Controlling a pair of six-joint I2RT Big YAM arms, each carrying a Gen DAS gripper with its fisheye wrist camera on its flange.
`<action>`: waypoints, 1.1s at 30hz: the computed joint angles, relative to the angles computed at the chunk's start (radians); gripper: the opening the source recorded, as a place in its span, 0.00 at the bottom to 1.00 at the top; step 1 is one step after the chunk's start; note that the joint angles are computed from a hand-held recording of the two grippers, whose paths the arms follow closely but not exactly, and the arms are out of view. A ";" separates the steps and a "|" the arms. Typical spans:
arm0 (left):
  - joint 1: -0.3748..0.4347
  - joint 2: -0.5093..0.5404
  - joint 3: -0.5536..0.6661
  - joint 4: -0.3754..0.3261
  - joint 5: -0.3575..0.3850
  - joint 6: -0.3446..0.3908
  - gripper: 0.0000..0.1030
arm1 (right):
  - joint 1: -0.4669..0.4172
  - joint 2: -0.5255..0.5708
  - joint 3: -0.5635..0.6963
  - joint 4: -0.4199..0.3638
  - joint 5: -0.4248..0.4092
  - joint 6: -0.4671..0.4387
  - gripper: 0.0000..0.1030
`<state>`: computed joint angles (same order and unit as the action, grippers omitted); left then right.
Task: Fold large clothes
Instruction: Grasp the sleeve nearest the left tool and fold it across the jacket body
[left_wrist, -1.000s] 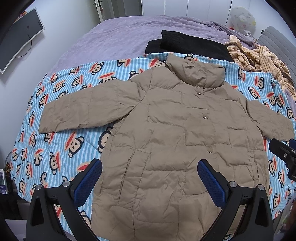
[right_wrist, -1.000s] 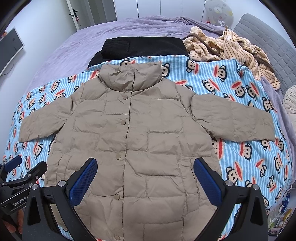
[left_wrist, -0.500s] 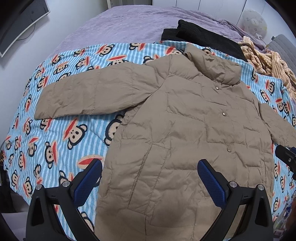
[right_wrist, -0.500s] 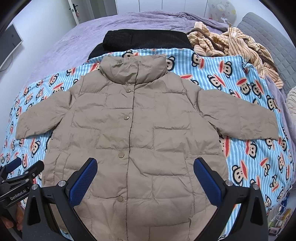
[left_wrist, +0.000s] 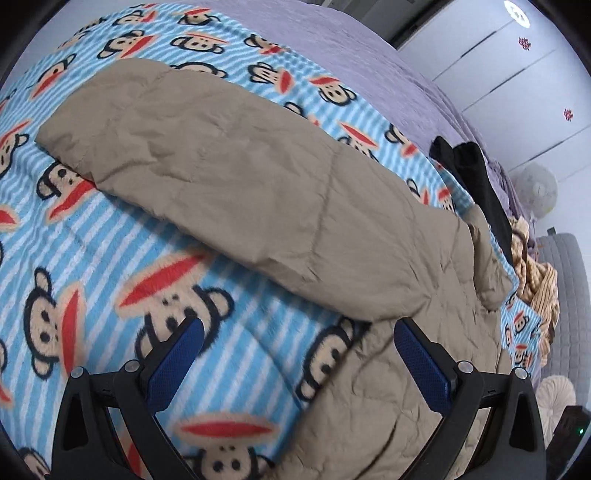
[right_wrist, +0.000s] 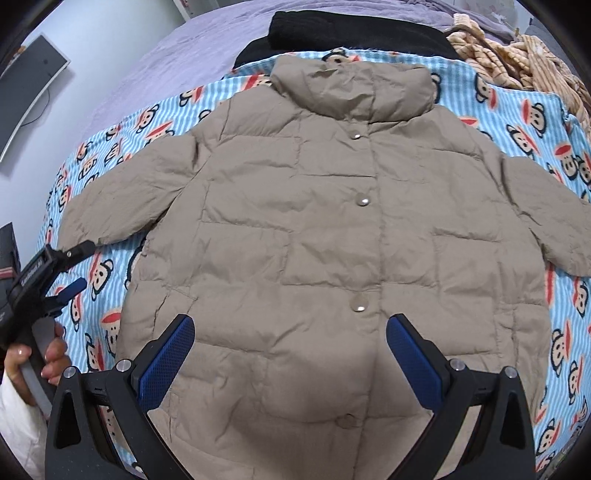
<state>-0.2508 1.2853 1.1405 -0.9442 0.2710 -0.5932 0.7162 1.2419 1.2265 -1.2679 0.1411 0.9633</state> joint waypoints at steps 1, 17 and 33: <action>0.026 0.015 -0.008 0.033 0.027 -0.004 1.00 | 0.003 0.013 -0.002 0.017 -0.007 -0.004 1.00; 0.216 0.251 0.120 0.230 0.049 -0.074 0.22 | -0.019 0.197 0.048 0.267 -0.067 -0.061 1.00; 0.105 0.074 0.195 0.240 -0.073 0.250 0.08 | -0.119 0.378 0.084 0.691 -0.276 0.025 0.12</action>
<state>-0.1463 1.3595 1.3355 -0.7040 0.1978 -0.3435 0.5971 1.6196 1.3110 -0.5768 -0.1345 0.9881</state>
